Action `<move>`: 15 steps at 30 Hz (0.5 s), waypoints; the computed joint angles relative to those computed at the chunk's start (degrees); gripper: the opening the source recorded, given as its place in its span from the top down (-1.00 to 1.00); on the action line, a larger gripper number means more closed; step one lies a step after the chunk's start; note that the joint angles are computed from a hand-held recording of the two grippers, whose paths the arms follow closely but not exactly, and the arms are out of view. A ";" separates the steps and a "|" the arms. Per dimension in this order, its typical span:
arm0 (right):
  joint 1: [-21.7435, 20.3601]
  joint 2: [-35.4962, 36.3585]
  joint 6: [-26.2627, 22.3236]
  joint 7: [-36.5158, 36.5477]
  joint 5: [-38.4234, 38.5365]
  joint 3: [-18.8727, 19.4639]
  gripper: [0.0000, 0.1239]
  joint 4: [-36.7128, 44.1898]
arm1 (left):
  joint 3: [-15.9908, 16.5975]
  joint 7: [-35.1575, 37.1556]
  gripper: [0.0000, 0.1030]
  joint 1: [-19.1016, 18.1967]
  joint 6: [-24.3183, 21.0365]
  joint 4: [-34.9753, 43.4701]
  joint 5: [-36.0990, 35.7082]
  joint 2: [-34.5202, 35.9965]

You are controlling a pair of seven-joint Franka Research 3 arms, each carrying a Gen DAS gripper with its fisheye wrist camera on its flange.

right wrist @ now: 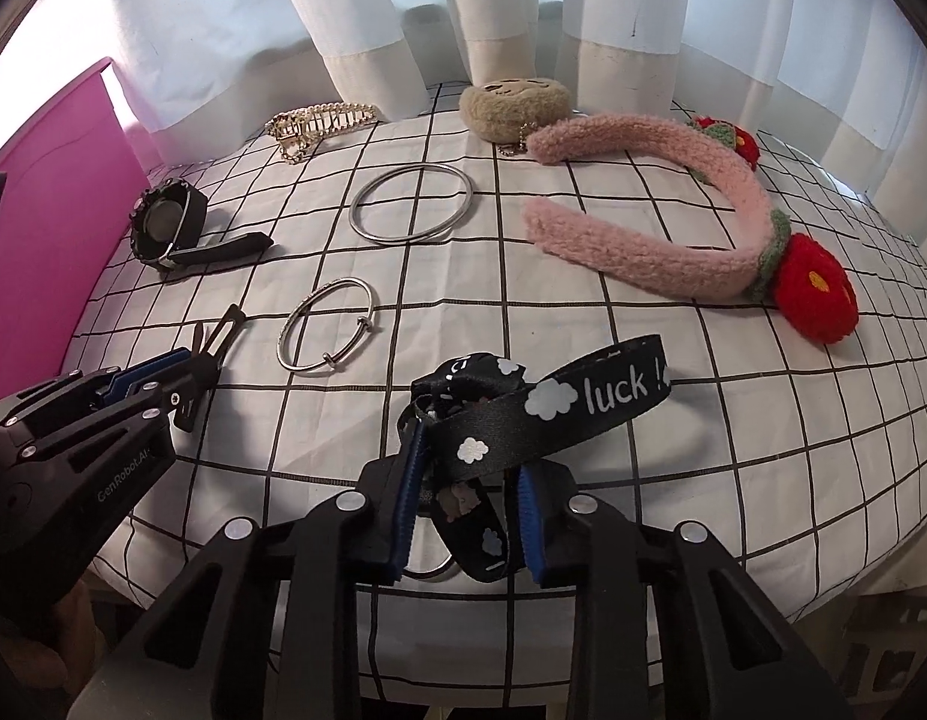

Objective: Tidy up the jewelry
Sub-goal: 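Grasp the black hairpin with the left tool while the right tool grasps the black lanyard, then carry the hairpin and lanyard with both tools over the pink tub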

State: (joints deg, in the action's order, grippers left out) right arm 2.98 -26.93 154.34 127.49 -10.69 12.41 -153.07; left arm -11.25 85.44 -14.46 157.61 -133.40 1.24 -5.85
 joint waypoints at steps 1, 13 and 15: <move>0.23 -0.15 0.43 -0.31 0.19 -0.28 0.69 -0.18 | 0.03 -0.14 0.76 0.09 -0.17 -0.09 0.12 -0.18; 2.07 -3.52 2.00 -6.88 6.91 -2.40 0.91 -0.64 | 0.90 0.04 0.76 1.14 -2.10 1.79 -2.11 -0.93; 2.17 -4.13 1.59 -7.87 7.64 -2.64 0.91 -0.18 | 1.08 0.30 0.76 1.09 -2.36 2.10 -2.78 -1.52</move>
